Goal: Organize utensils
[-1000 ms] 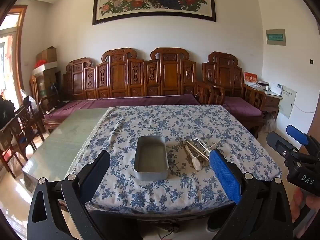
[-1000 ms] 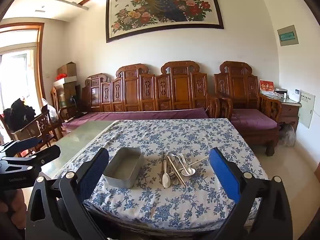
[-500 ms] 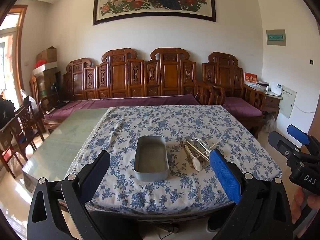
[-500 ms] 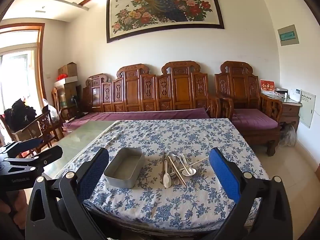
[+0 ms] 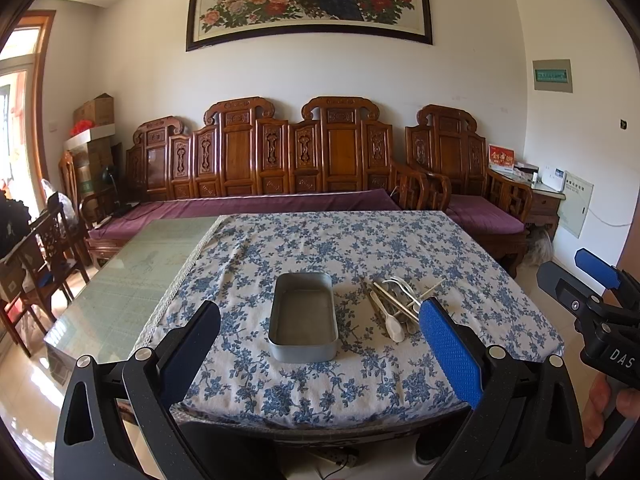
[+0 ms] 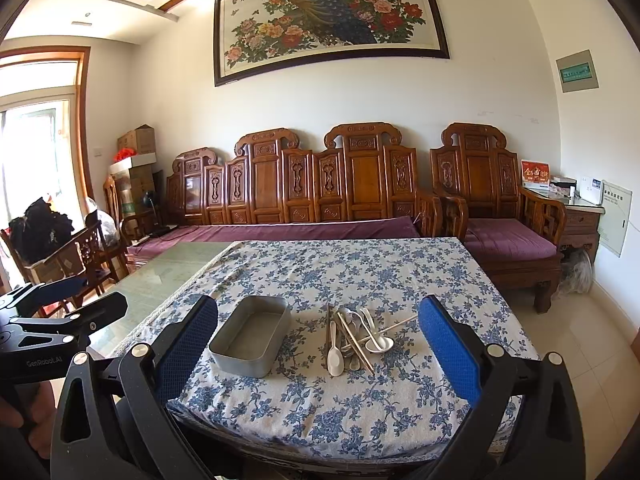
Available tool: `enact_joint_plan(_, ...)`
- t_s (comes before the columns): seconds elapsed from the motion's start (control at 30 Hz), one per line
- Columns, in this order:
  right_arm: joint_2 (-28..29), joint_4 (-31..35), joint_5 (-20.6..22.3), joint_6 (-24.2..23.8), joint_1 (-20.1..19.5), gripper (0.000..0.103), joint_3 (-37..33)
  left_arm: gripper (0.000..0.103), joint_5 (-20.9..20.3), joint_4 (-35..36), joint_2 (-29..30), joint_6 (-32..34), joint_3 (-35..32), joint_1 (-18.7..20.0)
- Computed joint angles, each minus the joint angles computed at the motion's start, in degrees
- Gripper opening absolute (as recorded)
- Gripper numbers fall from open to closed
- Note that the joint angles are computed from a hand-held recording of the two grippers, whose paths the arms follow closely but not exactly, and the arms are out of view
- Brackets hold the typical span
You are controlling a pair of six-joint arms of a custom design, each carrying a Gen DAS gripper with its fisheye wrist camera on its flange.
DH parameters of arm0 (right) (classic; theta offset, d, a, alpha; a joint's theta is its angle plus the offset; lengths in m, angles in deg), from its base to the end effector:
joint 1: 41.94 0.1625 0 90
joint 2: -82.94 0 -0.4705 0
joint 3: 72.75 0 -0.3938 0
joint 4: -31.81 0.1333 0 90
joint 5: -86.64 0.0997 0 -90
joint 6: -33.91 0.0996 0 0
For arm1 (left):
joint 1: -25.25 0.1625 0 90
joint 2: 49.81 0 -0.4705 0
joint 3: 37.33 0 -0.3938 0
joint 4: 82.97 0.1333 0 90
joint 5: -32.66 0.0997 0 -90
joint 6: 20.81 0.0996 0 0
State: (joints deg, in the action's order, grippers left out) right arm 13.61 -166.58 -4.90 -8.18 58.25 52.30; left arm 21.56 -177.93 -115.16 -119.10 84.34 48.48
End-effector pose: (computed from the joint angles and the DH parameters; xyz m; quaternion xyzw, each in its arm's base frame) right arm 0.2219 -0.4961 0.2962 0.3895 -0.8071 0.4232 0.1335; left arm -0.3333 -0.3945 0.1726 0.0760 0.7445 -0.5243 0.4062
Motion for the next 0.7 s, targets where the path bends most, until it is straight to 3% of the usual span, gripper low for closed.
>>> enact_joint_plan(0.7,-1.2,1.0,-0.2,0.6,0.9,0.1,0.3,0.096,0.1,1.0,-0.2,-0.4,-0.3,-0.1)
